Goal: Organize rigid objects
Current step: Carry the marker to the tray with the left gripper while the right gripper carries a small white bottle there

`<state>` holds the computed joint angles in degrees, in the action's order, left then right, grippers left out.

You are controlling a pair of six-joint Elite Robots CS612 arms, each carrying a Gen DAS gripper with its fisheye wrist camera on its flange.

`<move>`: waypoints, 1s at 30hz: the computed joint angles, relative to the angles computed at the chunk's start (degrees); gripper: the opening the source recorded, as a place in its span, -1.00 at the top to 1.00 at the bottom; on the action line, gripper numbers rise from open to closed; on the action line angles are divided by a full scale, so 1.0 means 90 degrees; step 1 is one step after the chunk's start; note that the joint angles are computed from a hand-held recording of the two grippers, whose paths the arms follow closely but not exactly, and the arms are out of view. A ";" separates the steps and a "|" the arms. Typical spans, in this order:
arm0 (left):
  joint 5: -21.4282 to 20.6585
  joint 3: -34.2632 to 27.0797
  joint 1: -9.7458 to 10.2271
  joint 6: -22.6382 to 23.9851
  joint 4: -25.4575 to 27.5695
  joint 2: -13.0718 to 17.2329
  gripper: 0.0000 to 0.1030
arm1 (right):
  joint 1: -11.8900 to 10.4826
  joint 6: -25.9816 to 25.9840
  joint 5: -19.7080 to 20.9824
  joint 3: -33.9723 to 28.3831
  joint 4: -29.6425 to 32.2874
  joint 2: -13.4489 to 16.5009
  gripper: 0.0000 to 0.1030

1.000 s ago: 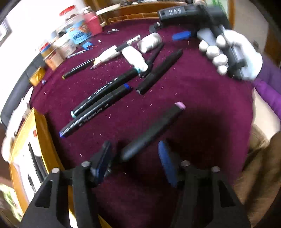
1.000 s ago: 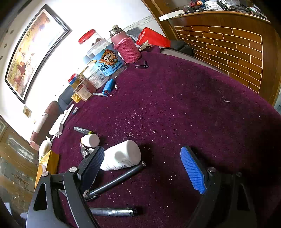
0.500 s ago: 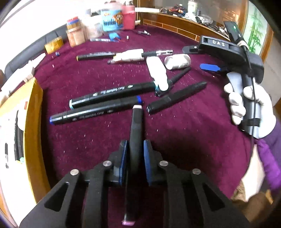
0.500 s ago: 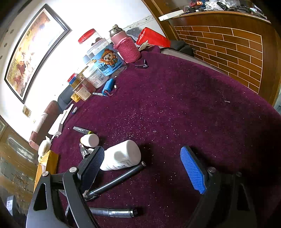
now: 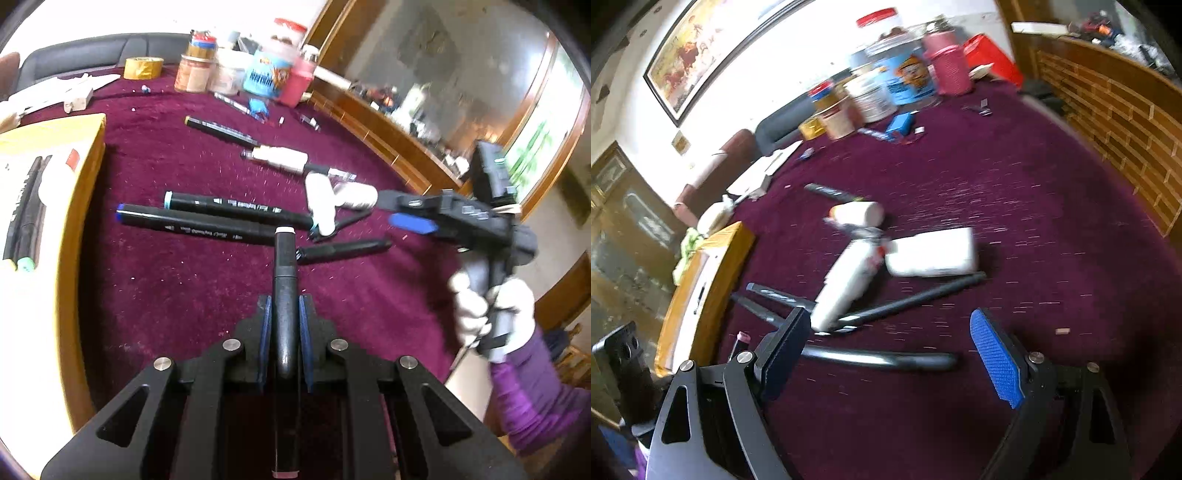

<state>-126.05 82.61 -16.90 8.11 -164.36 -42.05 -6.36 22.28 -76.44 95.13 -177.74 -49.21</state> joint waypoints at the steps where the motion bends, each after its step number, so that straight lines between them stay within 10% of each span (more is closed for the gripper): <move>1: -0.0057 0.0031 0.0023 -0.0073 -0.0090 -0.0020 0.77 | 0.0046 0.0023 -0.0034 -0.0114 0.0048 0.0062 -0.64; 7: -0.0414 0.0126 0.0230 -0.0505 -0.0604 -0.0092 0.77 | 0.0312 0.0173 -0.0606 -0.0828 0.0617 0.0417 -0.36; 11: -0.0347 0.0155 0.0422 -0.0951 -0.0890 -0.0117 0.77 | 0.0455 0.0165 -0.1153 -0.1271 0.1458 0.0610 0.35; 14: -0.0167 0.0176 0.0593 -0.1333 -0.1082 -0.0126 0.77 | 0.0511 0.0079 -0.1400 -0.1274 0.1416 0.0625 0.44; 30: 0.0482 -0.0875 0.1131 -0.2383 -0.0778 0.0486 0.76 | 0.0602 0.0227 0.0993 -0.1193 0.0465 0.0444 0.49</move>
<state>-121.71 74.73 -6.73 -13.34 -171.36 -37.68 -0.95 24.33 -67.49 84.39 -173.55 -45.22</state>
